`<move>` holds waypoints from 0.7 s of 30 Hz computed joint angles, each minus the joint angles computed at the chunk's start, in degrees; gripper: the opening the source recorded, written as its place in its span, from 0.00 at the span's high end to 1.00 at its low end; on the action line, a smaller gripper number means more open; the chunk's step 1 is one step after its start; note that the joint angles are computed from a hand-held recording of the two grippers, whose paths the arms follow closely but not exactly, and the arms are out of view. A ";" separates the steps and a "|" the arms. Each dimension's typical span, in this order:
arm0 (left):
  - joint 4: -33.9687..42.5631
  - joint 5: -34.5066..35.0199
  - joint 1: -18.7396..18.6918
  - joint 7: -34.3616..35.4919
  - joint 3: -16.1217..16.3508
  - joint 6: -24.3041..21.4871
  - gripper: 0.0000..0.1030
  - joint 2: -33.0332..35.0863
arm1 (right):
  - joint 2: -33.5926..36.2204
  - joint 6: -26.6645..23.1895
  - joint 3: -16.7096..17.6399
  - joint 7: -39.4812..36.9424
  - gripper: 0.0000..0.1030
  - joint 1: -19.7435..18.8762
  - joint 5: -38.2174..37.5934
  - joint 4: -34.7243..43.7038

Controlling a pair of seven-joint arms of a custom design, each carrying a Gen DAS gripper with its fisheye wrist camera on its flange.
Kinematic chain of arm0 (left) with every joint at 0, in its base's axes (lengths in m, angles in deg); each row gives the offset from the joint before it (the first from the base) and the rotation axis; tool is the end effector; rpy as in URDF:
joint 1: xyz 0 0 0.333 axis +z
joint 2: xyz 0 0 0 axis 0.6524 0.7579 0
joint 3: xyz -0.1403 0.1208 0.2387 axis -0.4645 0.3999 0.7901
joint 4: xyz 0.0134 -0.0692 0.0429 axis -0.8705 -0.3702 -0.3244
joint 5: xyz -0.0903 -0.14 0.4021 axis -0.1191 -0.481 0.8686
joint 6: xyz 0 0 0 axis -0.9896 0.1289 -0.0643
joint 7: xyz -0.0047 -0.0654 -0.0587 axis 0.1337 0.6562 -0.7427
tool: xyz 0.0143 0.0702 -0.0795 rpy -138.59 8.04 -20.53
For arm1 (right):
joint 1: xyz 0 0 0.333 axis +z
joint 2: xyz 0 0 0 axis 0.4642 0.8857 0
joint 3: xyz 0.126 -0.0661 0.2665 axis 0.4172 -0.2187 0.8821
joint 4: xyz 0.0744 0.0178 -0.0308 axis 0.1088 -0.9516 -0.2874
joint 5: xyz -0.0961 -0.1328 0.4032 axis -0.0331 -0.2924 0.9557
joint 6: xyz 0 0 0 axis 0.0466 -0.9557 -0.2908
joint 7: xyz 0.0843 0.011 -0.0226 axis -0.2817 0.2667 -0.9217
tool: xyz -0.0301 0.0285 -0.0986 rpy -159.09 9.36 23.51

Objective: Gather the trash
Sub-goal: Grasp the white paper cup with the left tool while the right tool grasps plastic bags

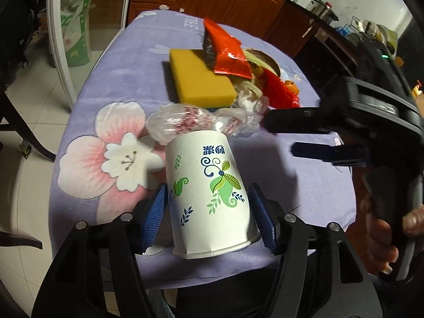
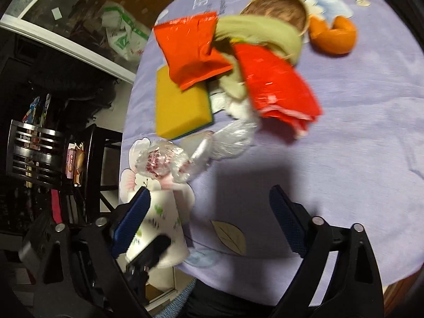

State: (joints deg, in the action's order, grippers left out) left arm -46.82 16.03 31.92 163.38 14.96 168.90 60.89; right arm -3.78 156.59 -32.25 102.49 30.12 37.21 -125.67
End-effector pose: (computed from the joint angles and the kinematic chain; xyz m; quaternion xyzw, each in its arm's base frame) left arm 0.6562 -0.2845 0.3496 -0.6172 0.7290 -0.2956 0.0148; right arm 0.7091 0.0943 0.3304 -0.6105 0.7457 0.0883 0.2521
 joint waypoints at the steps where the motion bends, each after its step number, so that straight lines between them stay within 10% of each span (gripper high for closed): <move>1: -0.30 -0.57 0.58 0.55 -0.22 -0.07 0.35 -0.15 | 0.74 -0.33 0.09 0.29 0.20 0.07 0.06 0.84; 6: -0.66 -0.68 1.39 -0.25 0.56 -1.22 0.34 -0.09 | 4.68 -1.24 0.48 1.80 0.45 0.81 -1.18 5.30; 15: -0.98 -1.92 2.45 1.29 0.33 -1.95 0.25 -0.07 | 9.37 -0.26 1.40 3.85 0.58 0.76 -2.17 9.61; 21: -0.49 3.06 0.03 -0.62 2.28 -0.84 0.42 -0.53 | 6.64 2.82 2.58 0.00 0.81 -0.03 -1.38 6.62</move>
State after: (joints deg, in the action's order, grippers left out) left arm -47.31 19.10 31.96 162.75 17.24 168.06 60.36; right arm 2.86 159.40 -29.67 102.48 30.10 35.83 -119.05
